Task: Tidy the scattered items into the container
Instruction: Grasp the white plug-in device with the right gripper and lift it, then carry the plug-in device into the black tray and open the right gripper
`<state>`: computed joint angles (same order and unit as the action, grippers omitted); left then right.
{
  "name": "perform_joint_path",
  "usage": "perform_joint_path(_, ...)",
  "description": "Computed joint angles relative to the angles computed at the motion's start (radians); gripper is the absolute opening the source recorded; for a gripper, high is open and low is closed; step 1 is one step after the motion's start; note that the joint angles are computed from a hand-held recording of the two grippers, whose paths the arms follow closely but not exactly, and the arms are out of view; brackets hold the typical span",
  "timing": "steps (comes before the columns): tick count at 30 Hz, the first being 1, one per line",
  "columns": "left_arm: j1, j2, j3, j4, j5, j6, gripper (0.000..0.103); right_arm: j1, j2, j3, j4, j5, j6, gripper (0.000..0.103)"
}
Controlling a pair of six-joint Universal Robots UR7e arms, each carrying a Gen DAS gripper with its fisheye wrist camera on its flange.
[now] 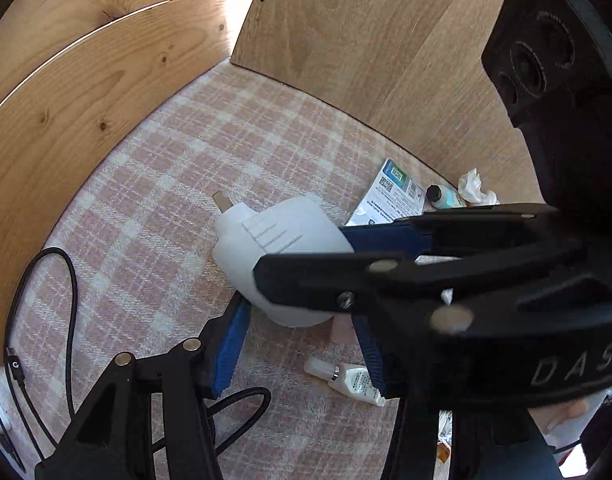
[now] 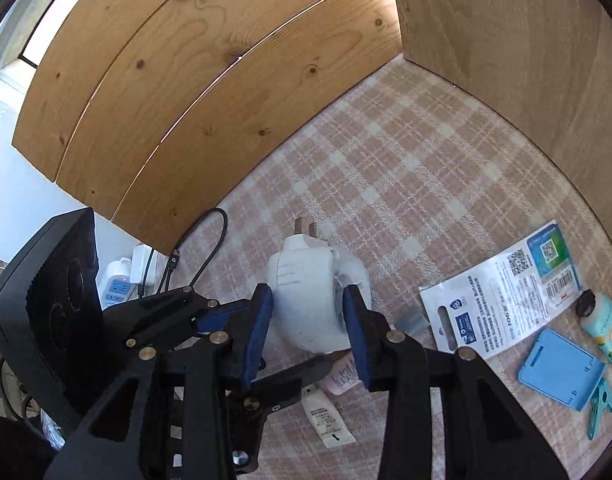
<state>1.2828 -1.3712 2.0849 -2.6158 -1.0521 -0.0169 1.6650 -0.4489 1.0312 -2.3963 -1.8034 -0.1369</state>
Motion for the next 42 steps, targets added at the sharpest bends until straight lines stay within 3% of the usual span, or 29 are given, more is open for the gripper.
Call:
perform_joint_path(2,-0.001,0.003,0.001,-0.008,0.005,-0.006,0.051,0.003,0.016,-0.017,0.026,-0.005,0.003,0.036)
perform_joint_path(6,-0.009,-0.024,0.020,-0.022,-0.013,0.001,0.051,0.011,0.008,0.015,-0.029,-0.018,0.023,0.036)
perform_joint_path(13,-0.098,-0.103,0.057,0.017,-0.046,0.010,0.051,0.038,-0.097,0.166,-0.159,-0.019,0.062,0.031)
perform_joint_path(20,-0.294,-0.184,0.140,0.110,-0.059,-0.052,0.051,0.089,-0.298,0.468,-0.384,-0.112,0.144,0.031)
perform_joint_path(27,-0.563,-0.189,0.253,0.152,-0.066,-0.213,0.049,0.134,-0.553,0.814,-0.546,-0.246,0.215,0.031)
perform_joint_path(31,-0.712,-0.120,0.295,0.125,-0.109,-0.341,0.049,0.126,-0.722,1.015,-0.619,-0.284,0.257,0.029)
perform_joint_path(36,-0.870,0.070,0.305,-0.001,-0.194,-0.436,0.049,0.085,-1.010,1.275,-0.652,-0.299,0.310,0.029)
perform_joint_path(42,-1.024,0.331,0.247,-0.154,-0.313,-0.502,0.049,-0.008,-1.450,1.504,-0.501,-0.301,0.351,0.029)
